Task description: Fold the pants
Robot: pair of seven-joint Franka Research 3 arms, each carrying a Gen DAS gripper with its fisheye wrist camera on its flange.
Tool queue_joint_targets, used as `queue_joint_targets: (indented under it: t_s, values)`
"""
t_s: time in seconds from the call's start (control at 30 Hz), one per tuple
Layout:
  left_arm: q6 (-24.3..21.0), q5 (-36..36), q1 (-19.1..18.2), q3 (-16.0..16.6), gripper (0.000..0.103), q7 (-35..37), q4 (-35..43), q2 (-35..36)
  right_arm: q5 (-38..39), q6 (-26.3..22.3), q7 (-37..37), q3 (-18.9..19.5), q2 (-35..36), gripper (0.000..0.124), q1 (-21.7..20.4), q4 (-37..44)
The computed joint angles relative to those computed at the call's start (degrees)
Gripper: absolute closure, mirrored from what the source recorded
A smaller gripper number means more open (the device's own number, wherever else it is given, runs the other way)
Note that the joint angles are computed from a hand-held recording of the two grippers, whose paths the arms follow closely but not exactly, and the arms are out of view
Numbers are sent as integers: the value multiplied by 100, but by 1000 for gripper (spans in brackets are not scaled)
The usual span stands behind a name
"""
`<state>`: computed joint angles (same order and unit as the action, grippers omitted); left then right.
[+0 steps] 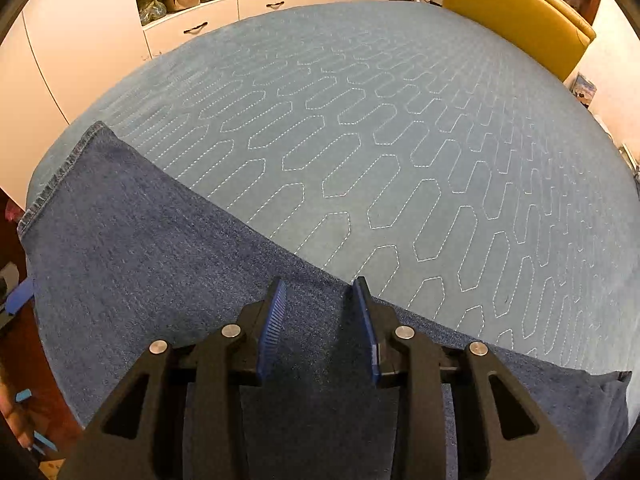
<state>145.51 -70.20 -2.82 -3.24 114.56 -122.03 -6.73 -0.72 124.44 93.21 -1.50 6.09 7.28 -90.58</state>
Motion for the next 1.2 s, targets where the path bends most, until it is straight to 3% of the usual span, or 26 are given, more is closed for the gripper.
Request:
queue_joint_targets:
  t_s: [0.13, 0.33, 0.53, 0.8, 0.93, 1.1, 1.2]
  values:
    - [-125, -346, 75, 44, 48, -148, 120, 141, -13, -3, -35, -9, 40, 91, -5, 45]
    - [-765, -1911, 403, 168, 48, 337, 127, 377, -133, 91, 6, -1, -1, 91, 26, -44]
    - [-1086, -2288, 628, 90, 51, 568, 70, 403, -65, 144, -67, -10, -26, 91, -4, -94]
    - [-1243, -1623, 613, 4, 52, -47, 234, 421, -162, 283, -52, 2, -123, 91, 5, -262]
    - [-905, -1518, 651, 3, 58, -137, 527, 631, -130, 316, -101, 6, -170, 91, -14, -327]
    - [-1441, -1569, 796, -12, 60, -38, 630, 765, -70, -42, -14, -1, -57, 91, -25, 17]
    - [-1554, -1639, 794, -52, 60, 167, 464, 674, 192, 81, -97, 60, -41, 91, 6, 196]
